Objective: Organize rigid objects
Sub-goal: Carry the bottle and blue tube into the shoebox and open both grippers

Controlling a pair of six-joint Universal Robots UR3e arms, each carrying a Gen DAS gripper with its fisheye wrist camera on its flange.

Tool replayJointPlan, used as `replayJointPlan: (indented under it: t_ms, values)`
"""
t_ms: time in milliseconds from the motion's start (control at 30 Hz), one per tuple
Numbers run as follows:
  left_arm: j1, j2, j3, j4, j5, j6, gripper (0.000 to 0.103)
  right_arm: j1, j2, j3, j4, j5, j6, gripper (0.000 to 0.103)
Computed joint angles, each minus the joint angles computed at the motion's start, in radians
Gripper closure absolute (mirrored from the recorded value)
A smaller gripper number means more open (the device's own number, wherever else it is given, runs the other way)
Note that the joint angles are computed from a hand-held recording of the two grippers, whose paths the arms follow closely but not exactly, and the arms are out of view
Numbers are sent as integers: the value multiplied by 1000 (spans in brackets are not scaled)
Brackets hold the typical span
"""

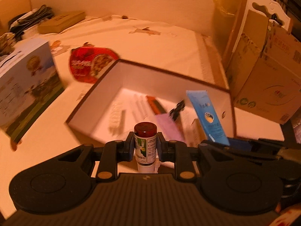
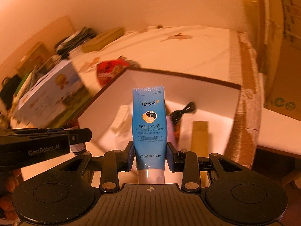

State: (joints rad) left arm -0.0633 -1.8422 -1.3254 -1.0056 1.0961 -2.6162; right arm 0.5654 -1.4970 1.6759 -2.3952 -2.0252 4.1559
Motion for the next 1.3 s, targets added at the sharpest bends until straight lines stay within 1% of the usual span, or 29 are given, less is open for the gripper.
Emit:
replayJointPlan:
  t_ms: [167, 333, 433, 567, 700, 767, 900, 1000, 1167, 1300]
  values:
    - [-89, -128, 139, -26, 47, -43, 84, -61, -30, 60, -26, 29, -9, 72]
    - [-141, -194, 178, -14, 99, -56, 84, -103, -40, 108, -50, 65, -6, 72]
    - [-153, -228, 207, -19, 113, -62, 83, -115, -41, 130, -54, 73, 4, 72]
    - [-167, -251, 238, -25, 110, -64, 84, -131, -55, 164, -68, 84, 14, 72]
    - [-163, -245, 238, -14, 76, -61, 84, -133, -64, 176, -69, 79, 23, 72]
    - [-165, -253, 250, -21, 80, -68, 84, -133, -63, 176, -67, 75, 24, 72]
    - [-160, -274, 269, -52, 72, -77, 84, -132, -57, 173, -66, 77, 30, 72]
    - [-167, -288, 283, -80, 86, -71, 84, -136, -51, 169, -65, 87, 25, 72]
    - [-168, -314, 331, -160, 79, -50, 83, -145, -48, 170, -56, 102, 26, 71]
    - [-169, -318, 336, -155, 95, -46, 75, -143, -52, 170, -50, 100, 32, 71]
